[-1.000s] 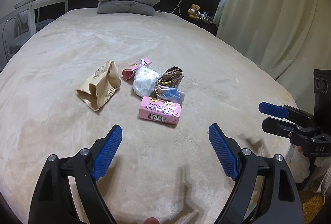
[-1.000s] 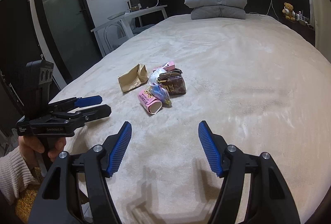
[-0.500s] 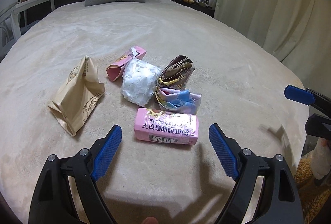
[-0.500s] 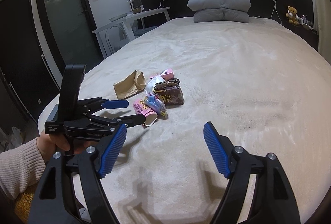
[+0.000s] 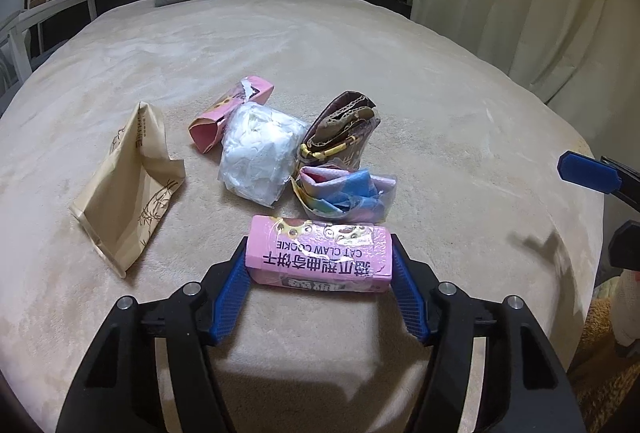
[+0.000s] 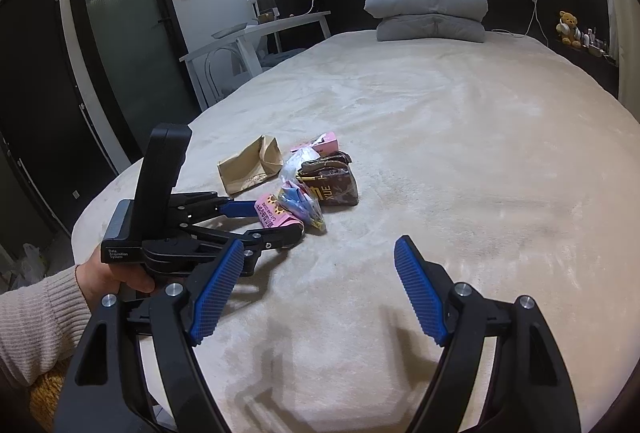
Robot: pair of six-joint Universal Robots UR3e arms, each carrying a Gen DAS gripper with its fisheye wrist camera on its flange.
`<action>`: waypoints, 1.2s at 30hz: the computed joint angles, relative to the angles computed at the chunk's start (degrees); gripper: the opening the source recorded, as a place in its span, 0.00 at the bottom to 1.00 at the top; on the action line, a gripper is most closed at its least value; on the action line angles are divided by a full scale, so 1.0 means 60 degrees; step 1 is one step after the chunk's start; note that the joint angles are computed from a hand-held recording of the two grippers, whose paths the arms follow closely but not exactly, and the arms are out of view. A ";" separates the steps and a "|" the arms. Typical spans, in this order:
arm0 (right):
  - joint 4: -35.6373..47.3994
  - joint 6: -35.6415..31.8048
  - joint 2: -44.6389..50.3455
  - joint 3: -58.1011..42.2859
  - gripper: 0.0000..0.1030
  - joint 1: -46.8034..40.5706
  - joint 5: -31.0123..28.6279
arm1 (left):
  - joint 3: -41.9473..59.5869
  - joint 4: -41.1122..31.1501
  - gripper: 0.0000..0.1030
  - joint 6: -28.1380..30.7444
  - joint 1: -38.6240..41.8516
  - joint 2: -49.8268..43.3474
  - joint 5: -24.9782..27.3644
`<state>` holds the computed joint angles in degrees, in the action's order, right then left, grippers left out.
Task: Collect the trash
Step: 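Grasp the pink CAT CLAW COOKIE box with the left tool and lift, then grasp the pink wrapper with the left tool while the right grasps the colorful wrapper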
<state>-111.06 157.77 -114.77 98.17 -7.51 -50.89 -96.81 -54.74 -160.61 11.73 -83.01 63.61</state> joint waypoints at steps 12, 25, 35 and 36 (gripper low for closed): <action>-0.1221 0.1126 0.0920 -0.0037 0.75 0.0983 -0.0788 | -0.0597 -0.0609 0.61 0.0472 0.0692 0.1253 -0.0384; -0.2657 0.2342 0.2995 -0.0726 0.75 0.3101 -0.2208 | -0.1034 -0.3377 0.61 0.2581 0.3441 0.3556 -0.2096; -0.2897 0.3045 0.4564 -0.1619 0.75 0.4025 -0.2975 | -0.0796 -0.5606 0.61 0.4279 0.5169 0.4348 -0.2890; -0.2915 0.3110 0.4677 -0.1693 0.75 0.4044 -0.3029 | -0.0759 -0.5781 0.61 0.4401 0.5279 0.4392 -0.2962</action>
<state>-128.55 176.43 -86.71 88.02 16.76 -69.06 -101.37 -89.43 -134.20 43.41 -56.65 45.84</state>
